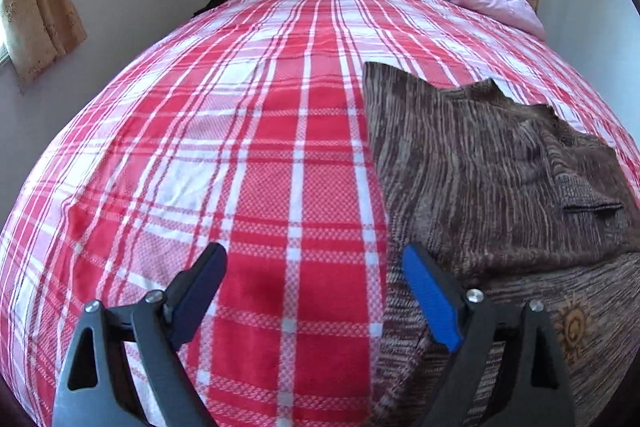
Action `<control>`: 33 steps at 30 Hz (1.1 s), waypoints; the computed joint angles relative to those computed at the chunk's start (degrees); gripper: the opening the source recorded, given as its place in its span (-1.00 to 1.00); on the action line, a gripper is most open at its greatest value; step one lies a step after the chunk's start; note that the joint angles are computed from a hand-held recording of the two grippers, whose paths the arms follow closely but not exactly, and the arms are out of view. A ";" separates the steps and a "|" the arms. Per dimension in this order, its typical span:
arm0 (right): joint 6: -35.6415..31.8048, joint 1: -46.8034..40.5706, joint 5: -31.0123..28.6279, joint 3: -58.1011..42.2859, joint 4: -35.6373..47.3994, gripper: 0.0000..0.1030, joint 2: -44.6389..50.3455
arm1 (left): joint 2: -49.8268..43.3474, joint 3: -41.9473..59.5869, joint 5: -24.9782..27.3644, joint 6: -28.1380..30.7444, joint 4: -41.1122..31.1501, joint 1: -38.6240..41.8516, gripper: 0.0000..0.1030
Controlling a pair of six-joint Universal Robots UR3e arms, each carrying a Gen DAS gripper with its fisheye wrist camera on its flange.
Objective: Fold small clothes
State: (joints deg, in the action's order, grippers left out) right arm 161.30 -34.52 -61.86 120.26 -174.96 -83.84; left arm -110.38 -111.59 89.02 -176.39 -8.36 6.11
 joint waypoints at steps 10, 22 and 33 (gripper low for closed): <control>-7.88 33.35 -23.34 -31.92 16.42 0.74 22.91 | 0.78 -2.91 -7.59 -1.88 0.34 4.84 0.97; -2.21 28.58 -23.16 -40.95 20.12 -0.60 29.72 | 0.58 -3.26 -8.58 -1.49 0.73 4.99 1.00; 7.17 15.83 -16.91 -37.09 20.96 -0.19 25.82 | 0.52 -3.21 -8.38 -1.64 1.00 4.78 1.00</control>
